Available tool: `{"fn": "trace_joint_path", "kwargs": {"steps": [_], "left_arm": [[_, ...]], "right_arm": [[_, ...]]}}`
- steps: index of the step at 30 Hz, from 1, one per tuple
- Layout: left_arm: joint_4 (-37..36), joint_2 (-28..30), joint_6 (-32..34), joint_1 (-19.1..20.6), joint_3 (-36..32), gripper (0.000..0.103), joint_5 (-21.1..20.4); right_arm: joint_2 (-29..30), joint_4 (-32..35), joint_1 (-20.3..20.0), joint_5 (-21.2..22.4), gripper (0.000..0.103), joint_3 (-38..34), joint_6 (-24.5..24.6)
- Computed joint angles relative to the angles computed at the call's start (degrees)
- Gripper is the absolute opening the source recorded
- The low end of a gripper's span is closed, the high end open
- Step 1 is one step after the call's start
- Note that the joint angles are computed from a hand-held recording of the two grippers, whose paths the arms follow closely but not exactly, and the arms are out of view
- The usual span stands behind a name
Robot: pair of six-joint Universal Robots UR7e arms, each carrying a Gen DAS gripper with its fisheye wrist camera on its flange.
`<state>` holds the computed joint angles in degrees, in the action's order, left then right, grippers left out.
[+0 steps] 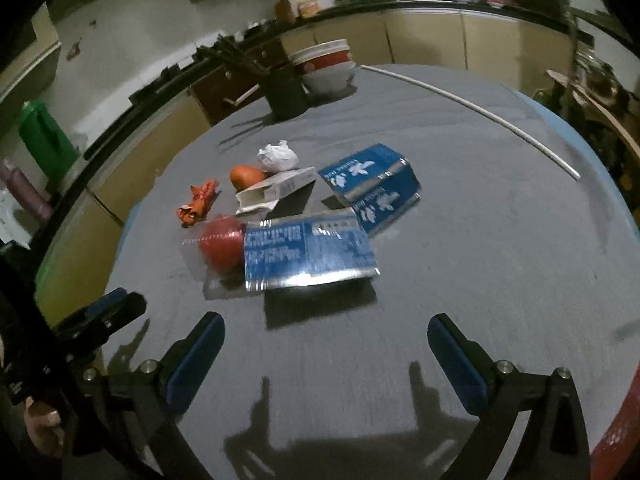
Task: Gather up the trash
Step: 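Return both tools to the table toward the blue cartons, then grasp the flat blue carton with the right tool while the left tool grasps the clear tray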
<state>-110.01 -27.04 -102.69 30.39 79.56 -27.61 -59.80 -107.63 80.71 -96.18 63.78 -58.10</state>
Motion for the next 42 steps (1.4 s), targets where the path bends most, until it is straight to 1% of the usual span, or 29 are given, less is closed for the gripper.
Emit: {"fn": "trace_joint_path", "kwargs": {"steps": [2, 4, 10, 14, 17, 20, 21, 22, 24, 25, 27, 30, 31, 33, 34, 37, 42], "left_arm": [[-0.62, -0.30, 0.45, 0.10, 0.36, 0.089, 0.18], [-0.61, -0.27, 0.99, 0.40, 0.03, 0.089, 0.48], [-1.23, -0.32, 2.70, 0.91, -0.42, 0.089, 1.02], [-1.27, -0.29, 3.07, 1.14, -0.66, 0.089, 1.09], [-0.88, -0.17, 3.30, 1.34, -1.11, 0.089, 1.17], [-0.06, 0.21, 3.81, 1.72, -2.10, 0.089, 1.04], [-0.28, 0.42, 4.22, 1.85, -2.42, 0.089, 1.01], [-0.35, 0.62, 4.55, 1.96, -2.77, 0.089, 0.98], [-0.21, 1.18, 5.22, 2.17, -3.80, 0.089, 0.92], [-0.18, 1.45, 5.52, 2.26, -4.28, 0.089, 0.90], [-0.74, 2.20, 6.84, 2.48, -5.49, 0.089, 0.75], [-0.11, 3.38, 8.23, 2.64, -7.38, 0.089, 0.61], [0.08, 3.60, 8.48, 2.64, -7.69, 0.089, 0.49], [0.83, 3.92, 8.21, 2.55, -8.09, 0.089, 0.21], [0.95, 4.01, 7.97, 2.47, -8.05, 0.089, -0.03], [1.18, 3.90, 6.96, 2.31, -7.54, 0.089, -0.69], [1.29, 2.96, 5.43, 1.91, -5.82, 0.089, -1.17]], "right_arm": [[1.78, 0.23, 0.88, -1.24, 0.103, -1.40, 1.21], [3.33, 1.85, 1.46, -1.96, 0.103, -3.09, 2.41], [6.35, 5.11, 2.88, -2.76, 0.103, -6.14, 4.98], [7.60, 4.07, 3.71, -5.84, 0.103, -5.78, 5.45], [8.76, 5.57, 3.90, -7.99, 0.103, -6.55, 6.21], [9.23, 8.32, 3.49, -7.63, 0.102, -7.77, 7.15], [8.97, 8.22, 3.37, -7.54, 0.095, -7.53, 7.07], [8.49, 7.52, 3.27, -7.69, 0.080, -6.86, 6.75], [7.78, 6.93, 2.95, -7.35, 0.062, -6.39, 7.07], [7.60, 7.76, 2.64, -6.59, 0.054, -6.93, 7.59], [7.10, 8.11, 2.24, -5.55, 0.048, -7.25, 7.92], [6.35, 9.27, 1.58, -4.74, 0.043, -7.65, 8.00], [6.21, 9.74, 1.38, -4.63, 0.042, -7.77, 8.00], [6.07, 11.11, 0.97, -4.11, 0.042, -8.26, 8.10], [6.49, 13.51, 0.59, -3.28, 0.044, -9.58, 8.79], [7.22, 17.77, -0.16, -2.45, 0.046, -11.50, 10.74], [5.74, 22.10, -1.01, -1.43, 0.044, -10.33, 9.59]]}}
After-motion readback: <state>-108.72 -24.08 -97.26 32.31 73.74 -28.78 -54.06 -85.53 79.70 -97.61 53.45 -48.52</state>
